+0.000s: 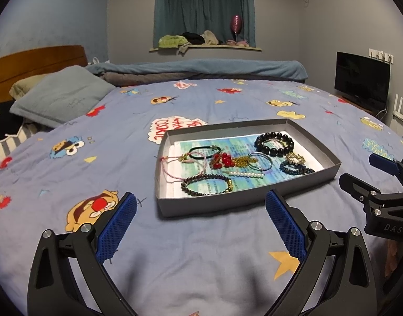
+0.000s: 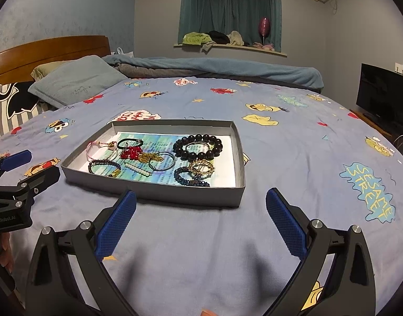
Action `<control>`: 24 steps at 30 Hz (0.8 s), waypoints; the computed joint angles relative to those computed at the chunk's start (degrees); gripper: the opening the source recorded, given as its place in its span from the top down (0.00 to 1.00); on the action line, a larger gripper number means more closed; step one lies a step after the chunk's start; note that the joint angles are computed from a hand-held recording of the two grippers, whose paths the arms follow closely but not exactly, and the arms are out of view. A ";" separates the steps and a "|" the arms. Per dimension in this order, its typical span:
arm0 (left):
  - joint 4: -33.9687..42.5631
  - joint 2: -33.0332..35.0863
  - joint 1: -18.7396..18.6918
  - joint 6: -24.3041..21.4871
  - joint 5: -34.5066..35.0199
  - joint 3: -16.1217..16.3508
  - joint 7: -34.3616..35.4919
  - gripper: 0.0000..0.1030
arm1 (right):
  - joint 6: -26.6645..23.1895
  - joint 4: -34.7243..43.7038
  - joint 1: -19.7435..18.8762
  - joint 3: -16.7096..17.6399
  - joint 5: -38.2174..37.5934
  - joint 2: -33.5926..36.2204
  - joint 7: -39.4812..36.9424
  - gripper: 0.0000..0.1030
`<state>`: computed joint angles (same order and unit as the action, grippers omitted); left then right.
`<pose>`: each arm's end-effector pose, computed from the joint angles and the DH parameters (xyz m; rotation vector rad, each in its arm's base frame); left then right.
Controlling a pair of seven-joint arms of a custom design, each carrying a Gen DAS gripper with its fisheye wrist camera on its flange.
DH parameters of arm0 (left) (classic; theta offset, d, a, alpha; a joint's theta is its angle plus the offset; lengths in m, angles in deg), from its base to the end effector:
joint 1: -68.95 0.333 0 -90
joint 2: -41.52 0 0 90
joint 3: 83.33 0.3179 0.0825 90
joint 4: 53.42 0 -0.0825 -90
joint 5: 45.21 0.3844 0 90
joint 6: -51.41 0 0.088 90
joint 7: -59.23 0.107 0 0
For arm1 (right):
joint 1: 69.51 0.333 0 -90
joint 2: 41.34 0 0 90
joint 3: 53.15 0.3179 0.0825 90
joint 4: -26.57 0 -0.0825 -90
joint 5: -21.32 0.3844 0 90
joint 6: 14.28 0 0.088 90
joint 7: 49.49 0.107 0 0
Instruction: Organize jewelry
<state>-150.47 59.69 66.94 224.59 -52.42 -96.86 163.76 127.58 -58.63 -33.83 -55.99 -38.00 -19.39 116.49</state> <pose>0.6788 -0.1549 0.5420 -1.3255 1.9069 -1.0454 0.5999 0.3977 0.5234 -1.5460 1.6912 -0.9647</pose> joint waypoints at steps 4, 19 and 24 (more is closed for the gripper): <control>-0.03 0.10 0.45 0.13 -0.57 -0.63 0.63 0.05 | -0.04 -0.09 0.09 -0.07 -0.24 -0.03 0.29 0.05; -0.37 0.06 0.46 0.42 -0.74 -0.75 1.04 0.05 | -0.14 -0.78 -0.01 0.19 -0.65 -0.45 0.70 0.05; -0.29 0.08 0.53 0.39 -0.88 -0.88 1.24 0.05 | -0.17 -0.63 -0.20 0.29 -0.29 -0.33 0.29 0.05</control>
<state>-150.76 59.78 67.47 224.98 -53.30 -97.74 165.01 127.41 -59.25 -34.03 -55.70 -38.29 -19.72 116.78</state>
